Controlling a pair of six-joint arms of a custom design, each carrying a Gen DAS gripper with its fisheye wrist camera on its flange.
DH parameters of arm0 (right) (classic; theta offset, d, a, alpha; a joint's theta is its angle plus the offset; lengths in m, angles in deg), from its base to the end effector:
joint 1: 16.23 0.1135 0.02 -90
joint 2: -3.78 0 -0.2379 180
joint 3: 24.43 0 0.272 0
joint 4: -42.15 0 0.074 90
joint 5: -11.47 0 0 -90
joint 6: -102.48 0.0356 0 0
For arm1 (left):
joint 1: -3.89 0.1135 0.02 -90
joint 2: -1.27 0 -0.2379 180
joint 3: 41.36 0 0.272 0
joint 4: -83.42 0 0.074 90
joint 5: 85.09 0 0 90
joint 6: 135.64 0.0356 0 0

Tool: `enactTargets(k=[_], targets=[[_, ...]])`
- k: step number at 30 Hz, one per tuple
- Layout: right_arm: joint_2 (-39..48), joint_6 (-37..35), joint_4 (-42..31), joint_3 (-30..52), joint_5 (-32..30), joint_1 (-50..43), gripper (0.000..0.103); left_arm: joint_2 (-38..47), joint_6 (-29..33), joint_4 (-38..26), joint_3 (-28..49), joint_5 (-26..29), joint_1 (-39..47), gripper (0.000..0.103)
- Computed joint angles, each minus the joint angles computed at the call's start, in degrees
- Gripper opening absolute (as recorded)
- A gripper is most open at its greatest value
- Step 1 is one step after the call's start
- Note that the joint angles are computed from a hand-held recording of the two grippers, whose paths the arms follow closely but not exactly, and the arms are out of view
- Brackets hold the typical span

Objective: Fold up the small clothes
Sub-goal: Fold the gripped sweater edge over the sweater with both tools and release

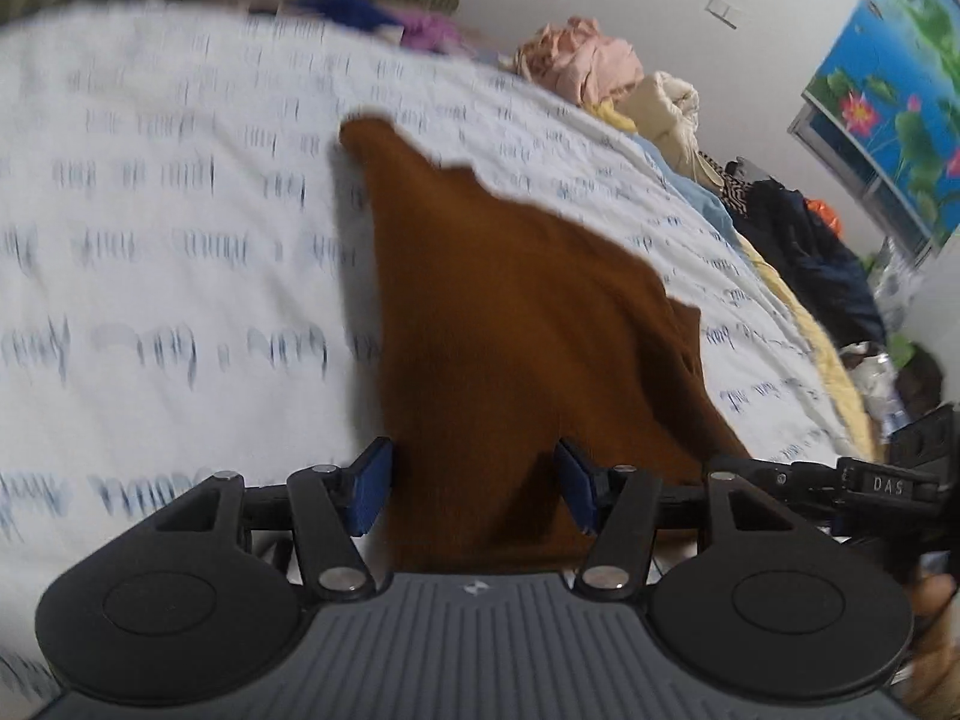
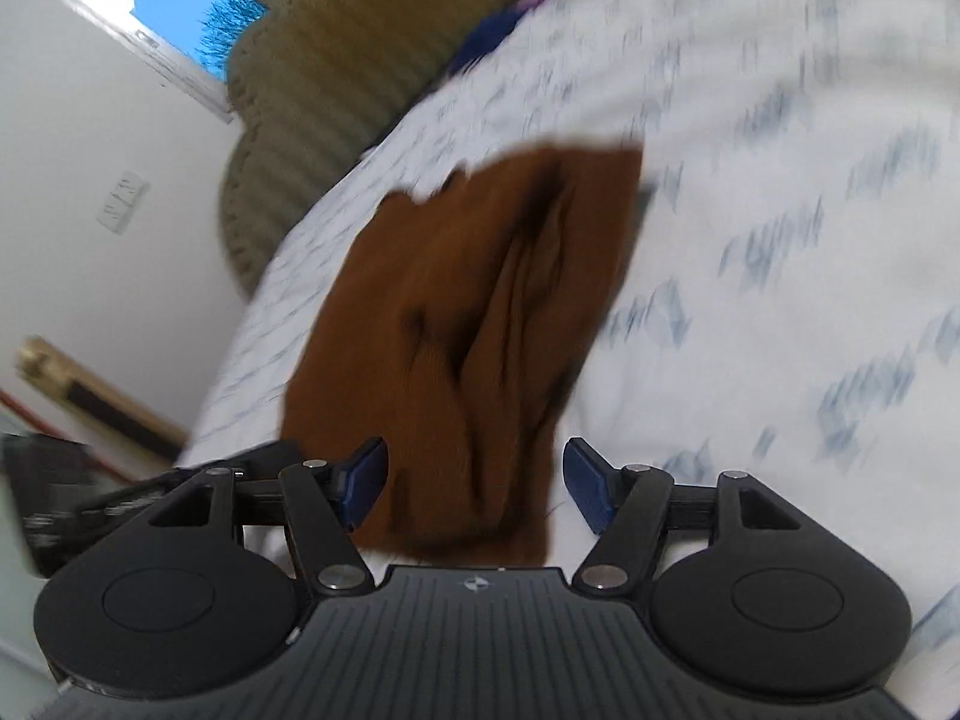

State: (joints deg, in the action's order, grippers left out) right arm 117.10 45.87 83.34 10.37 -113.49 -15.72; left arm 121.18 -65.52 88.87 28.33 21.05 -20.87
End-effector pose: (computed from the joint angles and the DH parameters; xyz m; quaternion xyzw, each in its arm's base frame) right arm 0.2502 0.0226 0.0028 0.1141 0.8576 0.3809 0.3263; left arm 0.3495 -0.1721 0.0345 0.0928 0.9108 -0.2645 0.3030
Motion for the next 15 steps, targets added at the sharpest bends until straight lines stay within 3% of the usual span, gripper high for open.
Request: enactTargets(k=[1,2,3,6,11,14,15], targets=[[2.13,0.74,2.82,0.08,-1.74,-0.02,0.058,0.77,-0.66,0.69,-0.11,1.18,0.18,0.051],[3.34,1.53,4.49,0.09,-2.46,0.04,0.049,1.3,-1.0,1.08,-0.2,2.11,0.25,0.034],[4.34,2.09,4.09,1.0,-2.66,0.11,0.026,1.52,-1.47,1.01,-0.2,1.95,0.04,0.027],[5.68,2.37,3.36,2.48,-3.41,0.2,0.022,0.58,-2.48,1.77,-1.23,-0.23,-1.04,0.016],[-9.25,-2.05,0.03,-5.32,1.54,0.64,0.021,-4.14,-4.57,4.15,-5.96,-0.36,-2.63,0.014],[-13.68,-7.31,-9.73,-4.21,6.95,2.5,0.023,-3.74,-3.21,2.74,-5.48,-7.68,-5.94,0.014],[-12.94,-7.71,-11.94,-3.14,8.45,3.48,0.028,-3.81,-3.05,2.69,-5.62,-10.5,-7.1,0.016]])
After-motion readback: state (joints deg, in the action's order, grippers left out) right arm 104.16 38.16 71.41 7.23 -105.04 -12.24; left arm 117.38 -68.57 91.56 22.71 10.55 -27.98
